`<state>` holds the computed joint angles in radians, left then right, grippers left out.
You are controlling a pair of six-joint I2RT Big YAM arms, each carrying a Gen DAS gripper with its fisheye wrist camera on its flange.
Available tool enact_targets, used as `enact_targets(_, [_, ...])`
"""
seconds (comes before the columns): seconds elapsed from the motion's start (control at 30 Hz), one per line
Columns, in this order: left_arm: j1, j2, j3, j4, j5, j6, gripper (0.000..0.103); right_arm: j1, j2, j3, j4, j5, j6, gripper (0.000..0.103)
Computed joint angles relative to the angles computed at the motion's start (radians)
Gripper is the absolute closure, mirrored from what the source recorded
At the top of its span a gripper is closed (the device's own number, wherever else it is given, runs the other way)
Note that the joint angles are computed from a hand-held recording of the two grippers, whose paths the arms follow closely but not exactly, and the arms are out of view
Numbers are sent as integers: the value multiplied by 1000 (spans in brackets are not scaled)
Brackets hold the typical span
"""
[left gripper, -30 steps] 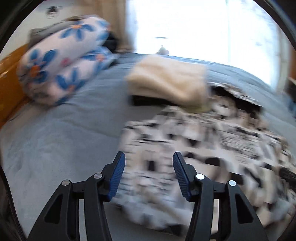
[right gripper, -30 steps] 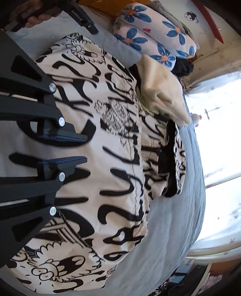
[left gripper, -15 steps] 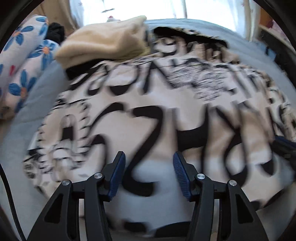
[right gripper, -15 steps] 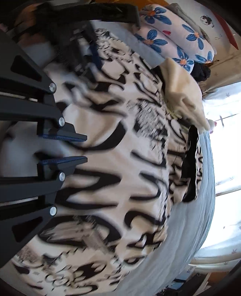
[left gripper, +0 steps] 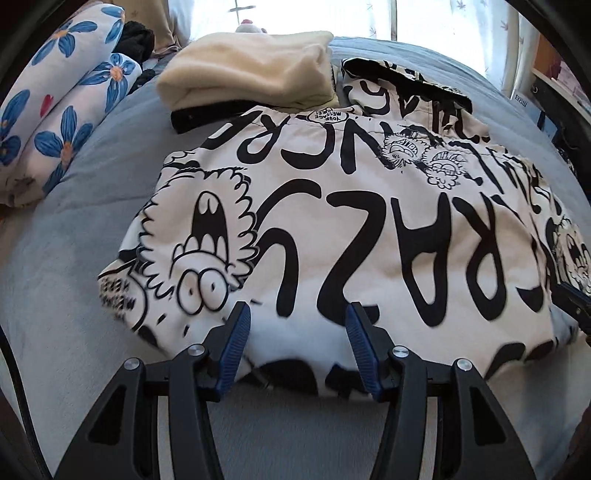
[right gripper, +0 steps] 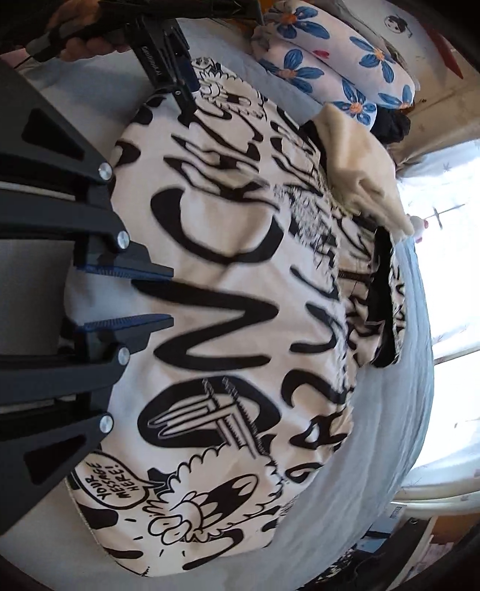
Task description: Fold large clothes
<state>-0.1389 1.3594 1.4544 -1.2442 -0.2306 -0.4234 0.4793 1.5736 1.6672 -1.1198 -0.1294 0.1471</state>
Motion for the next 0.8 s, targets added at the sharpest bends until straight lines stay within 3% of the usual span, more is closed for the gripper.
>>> enact_targets(0.27, [-3,-37,38,-35,14,27,50,25,-17,40,-28,-4,-7,85])
enact_targets(0.47, [-10,3,149,-65,-28,118,50,4,15,144,-85,-21,-22,84])
enact_targets(0.53, [-10,25,195,-77,-39,143,48,-2,29,185,-106,-22,-33,80])
enact_targets(0.7, [-9,87,320,-111,-64,220,32,-14,76,292,-165,-28,-57,76])
enact_targets(0.8, [-15,122,383,-131,-90,289,31,-18,115,369,-218,-23,-74,76])
